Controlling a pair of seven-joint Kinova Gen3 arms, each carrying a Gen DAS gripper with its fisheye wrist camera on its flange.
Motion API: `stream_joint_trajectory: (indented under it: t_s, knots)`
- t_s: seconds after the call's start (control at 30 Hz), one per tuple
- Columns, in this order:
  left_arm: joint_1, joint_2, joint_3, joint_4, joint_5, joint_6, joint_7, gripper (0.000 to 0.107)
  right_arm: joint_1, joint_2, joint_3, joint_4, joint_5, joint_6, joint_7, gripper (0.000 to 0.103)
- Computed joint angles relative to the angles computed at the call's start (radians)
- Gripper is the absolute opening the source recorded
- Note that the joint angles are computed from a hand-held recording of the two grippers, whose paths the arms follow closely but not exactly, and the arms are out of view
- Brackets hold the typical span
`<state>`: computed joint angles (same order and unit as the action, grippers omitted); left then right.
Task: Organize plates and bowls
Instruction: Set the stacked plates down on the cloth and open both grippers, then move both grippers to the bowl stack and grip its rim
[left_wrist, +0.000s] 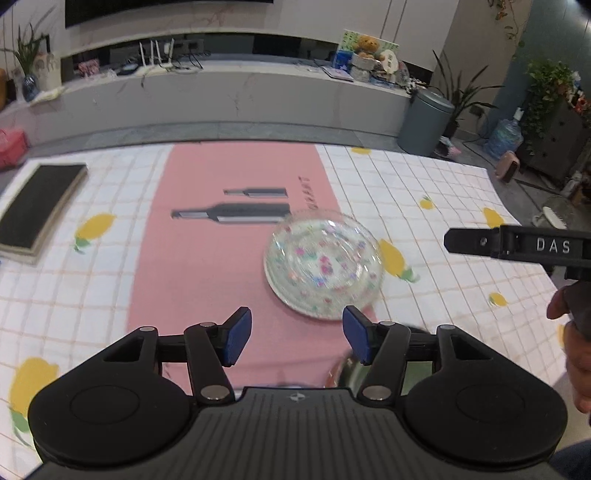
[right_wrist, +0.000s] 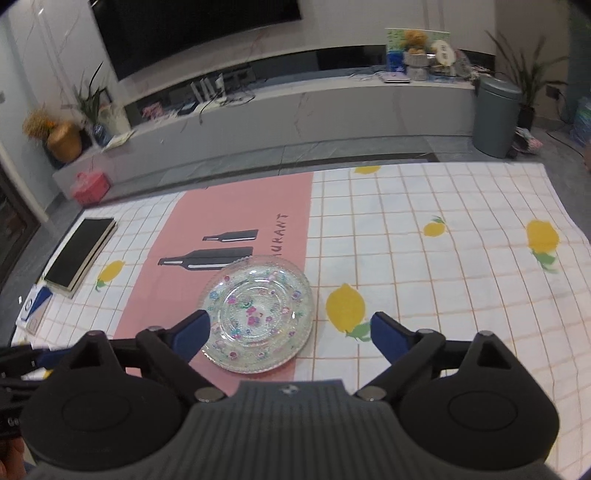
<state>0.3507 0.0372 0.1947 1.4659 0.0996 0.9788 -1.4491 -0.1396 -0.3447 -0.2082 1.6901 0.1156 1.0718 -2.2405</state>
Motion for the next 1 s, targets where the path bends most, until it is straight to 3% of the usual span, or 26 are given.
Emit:
stream_joint_trajectory:
  t_s: [0.2, 0.33, 0.77, 0.9, 1.0]
  knots:
    - [-0.020, -0.046, -0.011, 0.076, 0.070, -0.015, -0.047, 0.067, 0.023, -0.117, -0.001, 0.133, -0.049, -0.108, -0.084, 0.096]
    - [-0.027, -0.068, -0.013, 0.113, 0.118, -0.027, -0.082, 0.068, 0.019, -0.153, 0.013, 0.171, -0.123, -0.105, -0.096, 0.096]
    - [0.008, -0.053, 0.016, 0.163, 0.090, -0.042, 0.010, 0.070, -0.027, -0.087, -0.022, 0.160, -0.179, 0.039, -0.107, 0.096]
    - [0.033, -0.027, 0.033, 0.152, 0.011, -0.030, 0.088, 0.070, -0.034, -0.059, -0.031, 0.156, -0.163, 0.065, -0.123, 0.096]
    - [0.037, -0.015, 0.027, 0.154, 0.010, -0.024, 0.096, 0.070, -0.045, -0.049, -0.023, 0.163, -0.163, 0.063, -0.125, 0.095]
